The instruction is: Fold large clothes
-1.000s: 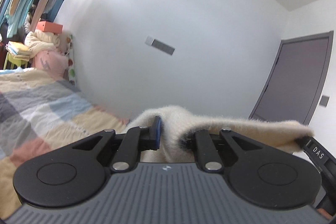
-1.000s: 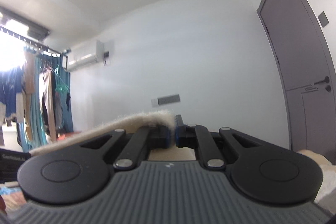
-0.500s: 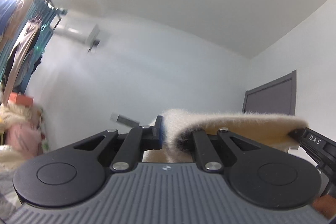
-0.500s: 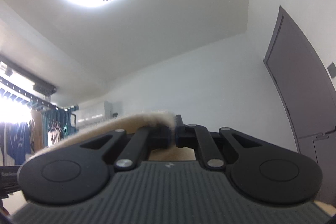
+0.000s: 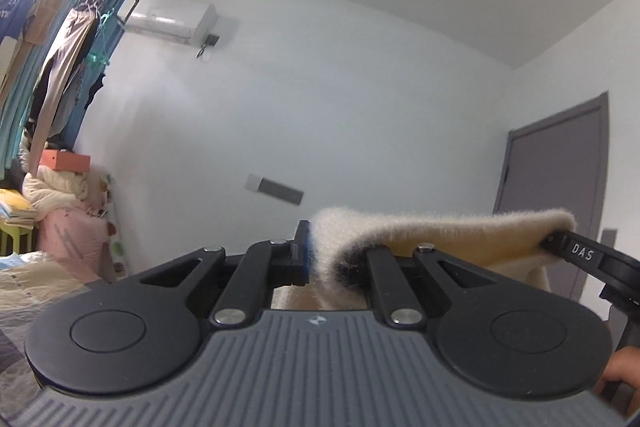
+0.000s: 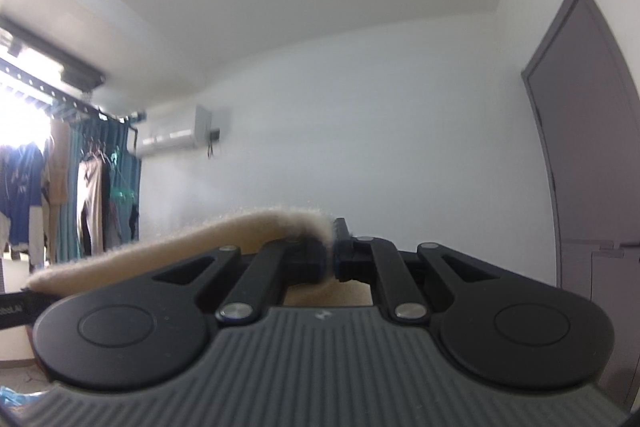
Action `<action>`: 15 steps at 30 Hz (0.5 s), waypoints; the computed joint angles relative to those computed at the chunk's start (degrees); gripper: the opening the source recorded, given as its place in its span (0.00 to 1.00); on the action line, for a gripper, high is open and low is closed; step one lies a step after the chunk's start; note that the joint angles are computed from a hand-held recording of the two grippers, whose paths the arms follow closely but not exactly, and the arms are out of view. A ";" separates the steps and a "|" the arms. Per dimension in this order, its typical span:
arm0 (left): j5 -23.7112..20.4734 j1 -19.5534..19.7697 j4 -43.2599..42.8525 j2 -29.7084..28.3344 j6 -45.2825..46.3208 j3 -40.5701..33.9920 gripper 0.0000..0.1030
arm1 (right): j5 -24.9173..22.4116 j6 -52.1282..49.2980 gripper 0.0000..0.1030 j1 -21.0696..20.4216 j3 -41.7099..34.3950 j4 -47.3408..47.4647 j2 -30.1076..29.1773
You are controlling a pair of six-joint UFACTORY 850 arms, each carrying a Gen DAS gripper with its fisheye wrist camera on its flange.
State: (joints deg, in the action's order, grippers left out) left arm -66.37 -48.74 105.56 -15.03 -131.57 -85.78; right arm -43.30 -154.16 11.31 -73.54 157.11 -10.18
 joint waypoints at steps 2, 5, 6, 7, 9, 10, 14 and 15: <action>3.83 4.01 0.11 -0.62 -2.78 1.71 0.09 | 1.42 -0.86 0.08 1.21 -3.28 0.47 -4.58; 9.76 9.95 2.80 -2.13 -8.52 3.98 0.09 | 6.22 7.71 0.08 2.23 -11.04 -4.68 -12.51; 11.44 11.84 3.30 -3.09 -9.24 3.99 0.09 | 7.83 12.03 0.08 2.39 -14.54 -7.61 -15.69; 13.28 13.91 4.38 -4.21 -10.86 4.05 0.09 | 8.93 15.32 0.08 2.69 -18.02 -9.88 -19.03; 17.10 18.00 6.12 -7.63 -13.73 2.84 0.09 | 11.08 15.34 0.08 3.93 -24.53 -10.32 -25.78; 19.33 20.51 6.91 -9.98 -15.35 1.88 0.09 | 12.18 13.58 0.08 4.73 -27.66 -9.57 -29.19; 25.50 27.23 10.56 -20.05 -23.89 -2.30 0.09 | 17.85 9.18 0.08 7.48 -43.09 -8.07 -44.18; 26.41 28.34 12.02 -22.39 -25.63 -3.29 0.09 | 19.40 9.92 0.08 7.95 -47.38 -8.12 -48.11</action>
